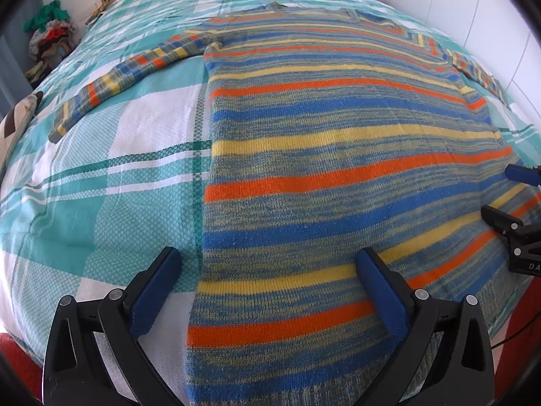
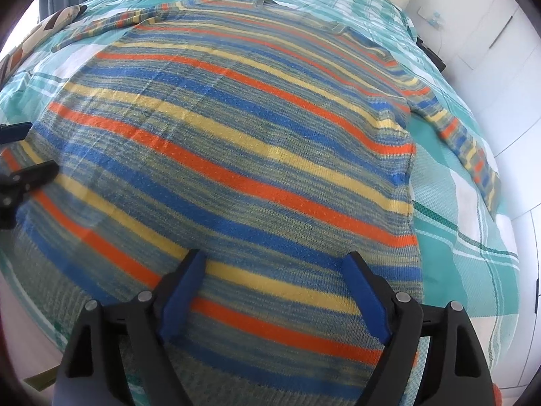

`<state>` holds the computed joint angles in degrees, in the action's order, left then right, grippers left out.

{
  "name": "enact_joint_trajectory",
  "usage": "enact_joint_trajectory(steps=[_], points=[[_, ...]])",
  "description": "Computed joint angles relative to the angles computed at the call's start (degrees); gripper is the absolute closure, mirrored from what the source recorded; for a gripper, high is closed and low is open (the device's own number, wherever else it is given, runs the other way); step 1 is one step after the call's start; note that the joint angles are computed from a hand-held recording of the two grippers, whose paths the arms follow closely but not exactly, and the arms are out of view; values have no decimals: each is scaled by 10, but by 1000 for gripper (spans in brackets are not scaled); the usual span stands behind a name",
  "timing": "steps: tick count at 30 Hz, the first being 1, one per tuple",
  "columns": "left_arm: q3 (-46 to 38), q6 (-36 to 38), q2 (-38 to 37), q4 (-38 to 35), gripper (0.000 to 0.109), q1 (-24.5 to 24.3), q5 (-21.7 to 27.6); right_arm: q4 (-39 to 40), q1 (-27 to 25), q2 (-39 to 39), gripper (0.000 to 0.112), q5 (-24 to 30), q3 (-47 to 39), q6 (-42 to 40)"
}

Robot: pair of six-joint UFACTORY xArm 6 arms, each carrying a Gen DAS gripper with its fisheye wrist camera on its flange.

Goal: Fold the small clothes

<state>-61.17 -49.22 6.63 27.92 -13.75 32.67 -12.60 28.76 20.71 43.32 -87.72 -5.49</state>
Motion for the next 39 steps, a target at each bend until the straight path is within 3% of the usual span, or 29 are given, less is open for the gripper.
enact_joint_trajectory(steps=[21, 24, 30, 33, 39], points=[[-1, 0, 0, -2, 6, -1, 4, -3, -4, 2, 23, -2, 0, 7], [-20, 36, -7, -51, 7, -3, 43, 0, -5, 3, 22, -3, -2, 4], [-16, 19, -52, -56, 7, 28, -14, -14, -11, -38, 23, -75, 47, 25], [-54, 16, -25, -48, 7, 41, 10, -12, -12, -39, 23, -83, 42, 31], [-65, -3, -4, -39, 7, 50, 5, -37, -13, -42, 23, -81, 43, 47]])
